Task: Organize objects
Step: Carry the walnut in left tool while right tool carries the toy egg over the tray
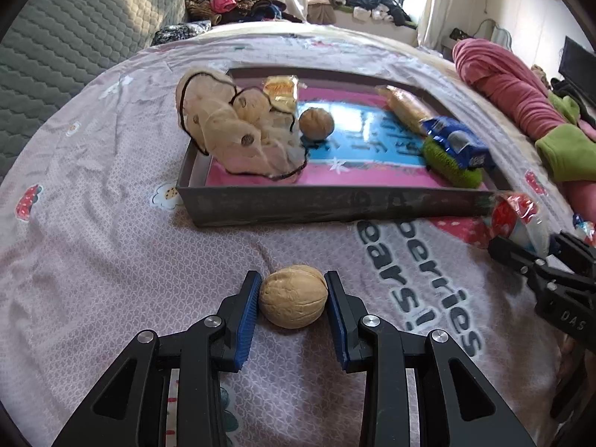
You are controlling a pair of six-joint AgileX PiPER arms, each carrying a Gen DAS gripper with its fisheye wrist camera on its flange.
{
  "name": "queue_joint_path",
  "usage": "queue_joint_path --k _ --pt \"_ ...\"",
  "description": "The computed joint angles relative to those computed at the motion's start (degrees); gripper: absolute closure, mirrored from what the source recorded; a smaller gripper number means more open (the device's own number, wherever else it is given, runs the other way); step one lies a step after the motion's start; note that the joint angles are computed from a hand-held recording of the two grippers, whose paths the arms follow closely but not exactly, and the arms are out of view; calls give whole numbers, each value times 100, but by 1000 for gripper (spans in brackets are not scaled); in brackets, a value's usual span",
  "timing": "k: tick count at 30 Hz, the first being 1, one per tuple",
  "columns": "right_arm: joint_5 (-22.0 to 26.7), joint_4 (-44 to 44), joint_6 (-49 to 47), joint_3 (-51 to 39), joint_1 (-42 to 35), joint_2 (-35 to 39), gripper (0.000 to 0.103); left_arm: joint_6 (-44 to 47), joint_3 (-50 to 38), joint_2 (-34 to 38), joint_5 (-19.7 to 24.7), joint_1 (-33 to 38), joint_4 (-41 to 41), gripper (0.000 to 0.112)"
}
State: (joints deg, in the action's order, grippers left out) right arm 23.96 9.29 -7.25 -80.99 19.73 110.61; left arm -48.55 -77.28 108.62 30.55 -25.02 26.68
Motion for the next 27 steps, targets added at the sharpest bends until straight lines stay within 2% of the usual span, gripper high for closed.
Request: queue_joint_path --k 12,19,27 --pt "-59 350 -280 86 31 -196 53 -78 -19 -272 150 -176 189 77" --pt "73 38 95 57 122 -543 53 15 -221 -538 510 -248 187 77" --pt "423 -322 475 -384 224 -782 53 173 -751 -719 1029 -327 232 77"
